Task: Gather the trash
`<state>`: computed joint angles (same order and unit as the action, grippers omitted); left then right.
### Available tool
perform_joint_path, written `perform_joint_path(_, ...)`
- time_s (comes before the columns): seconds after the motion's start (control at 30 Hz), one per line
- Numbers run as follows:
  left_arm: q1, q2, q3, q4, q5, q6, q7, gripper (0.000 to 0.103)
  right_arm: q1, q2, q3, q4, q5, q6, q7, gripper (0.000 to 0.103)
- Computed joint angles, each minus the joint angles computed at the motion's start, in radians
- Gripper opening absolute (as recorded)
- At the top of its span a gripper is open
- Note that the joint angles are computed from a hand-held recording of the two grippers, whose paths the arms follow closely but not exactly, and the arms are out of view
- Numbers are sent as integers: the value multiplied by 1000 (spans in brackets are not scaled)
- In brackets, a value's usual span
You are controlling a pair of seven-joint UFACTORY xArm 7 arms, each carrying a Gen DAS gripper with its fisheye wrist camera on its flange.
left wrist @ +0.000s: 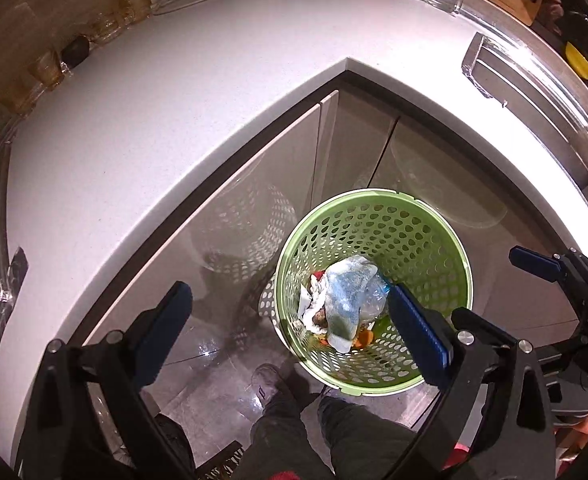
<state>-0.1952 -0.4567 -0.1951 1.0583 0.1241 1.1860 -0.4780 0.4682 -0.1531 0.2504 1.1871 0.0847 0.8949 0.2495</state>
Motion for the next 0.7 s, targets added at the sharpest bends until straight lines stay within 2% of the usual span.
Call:
perform_joint_path(0.33,2,1,-24,70,32,27,-41,94,-4,-19,6,54,-41,30,6,91)
perform_joint_path(0.5,18,1,-45,169,77,71,-75,94,-4,-19,9,148,-57,72,-18,91)
perform_joint_path(0.6,32,-9,-56,227,107,92,-100,94,-4,-11,17,212,-84,83,-27,99)
perform_joint_path(0.7,61,-7,-82,307,162,129,-142,95,-3,2,19,284,-93,87,-42,99)
